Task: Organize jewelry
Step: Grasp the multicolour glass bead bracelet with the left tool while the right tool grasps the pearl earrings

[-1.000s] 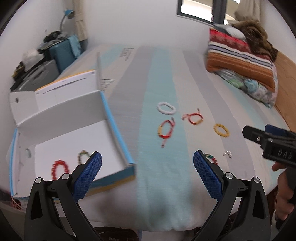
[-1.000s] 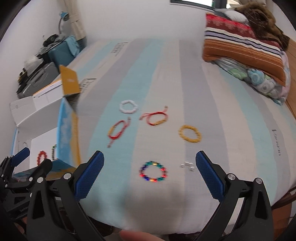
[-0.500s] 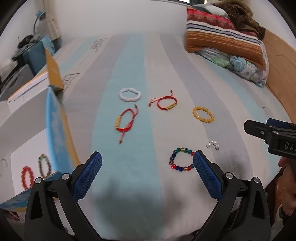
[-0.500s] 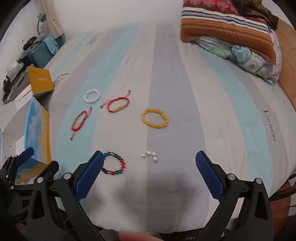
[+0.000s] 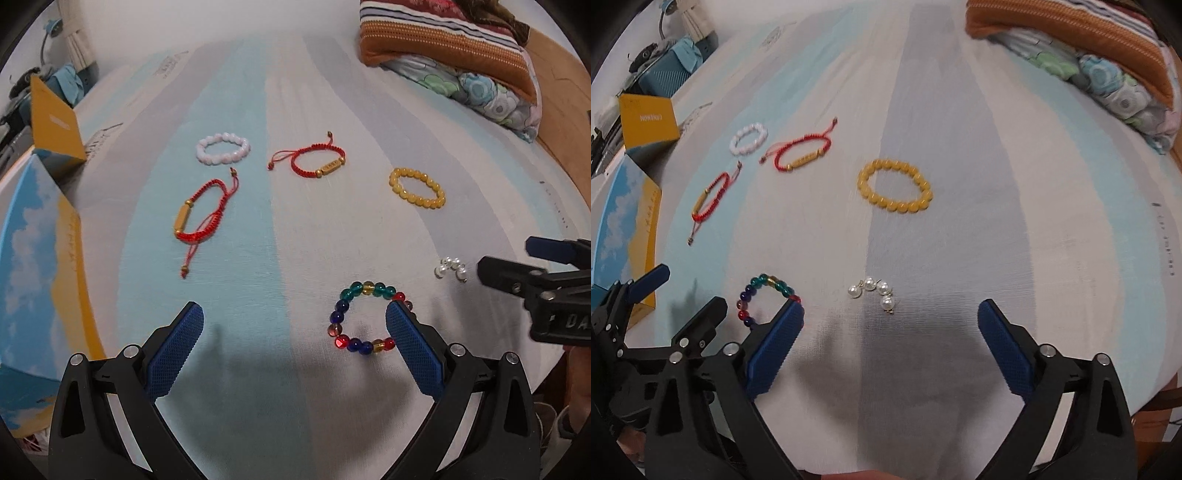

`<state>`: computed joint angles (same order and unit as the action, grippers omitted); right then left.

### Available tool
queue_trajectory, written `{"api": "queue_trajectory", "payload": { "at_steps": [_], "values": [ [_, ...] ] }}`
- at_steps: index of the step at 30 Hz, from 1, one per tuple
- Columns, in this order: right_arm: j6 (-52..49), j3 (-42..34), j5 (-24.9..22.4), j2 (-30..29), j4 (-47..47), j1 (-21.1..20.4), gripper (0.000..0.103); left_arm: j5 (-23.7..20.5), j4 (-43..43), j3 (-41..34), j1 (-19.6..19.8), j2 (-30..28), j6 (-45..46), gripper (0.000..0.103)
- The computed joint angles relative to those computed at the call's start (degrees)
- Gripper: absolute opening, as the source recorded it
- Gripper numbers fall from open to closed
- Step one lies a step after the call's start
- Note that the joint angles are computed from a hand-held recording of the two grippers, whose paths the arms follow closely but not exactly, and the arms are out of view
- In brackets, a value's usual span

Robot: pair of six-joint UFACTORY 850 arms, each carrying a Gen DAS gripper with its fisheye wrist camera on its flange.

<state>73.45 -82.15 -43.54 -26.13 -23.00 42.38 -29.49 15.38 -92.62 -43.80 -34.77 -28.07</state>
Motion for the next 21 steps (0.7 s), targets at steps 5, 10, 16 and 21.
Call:
{"api": "queue_trajectory", "payload": {
  "at_steps": [5, 10, 16, 21],
  "values": [
    [-2.22, 0.80, 3.12, -1.17, 2.73, -1.20, 0.081, -1.28, 1.73, -1.75, -0.11, -2.26, -1.00, 0.097],
    [-4.41, 1.34, 4.92, -1.98, 5.87, -2.28, 0.068, -2.33, -0.65, -3.37, 0.07, -4.24, 1.43, 0.097],
    [-5.49, 1.45, 5.85, -2.92, 8.14, -3.03, 0.066, -2.82, -6.58, -4.49, 0.65, -5.40, 6.07, 0.096],
    [-4.82, 0.88, 5.41, -3.38, 7.87, -2.95, 0.060, -4.28, -5.95, -5.68, 0.55, -6.38, 5.37, 0.081]
  ]
}}
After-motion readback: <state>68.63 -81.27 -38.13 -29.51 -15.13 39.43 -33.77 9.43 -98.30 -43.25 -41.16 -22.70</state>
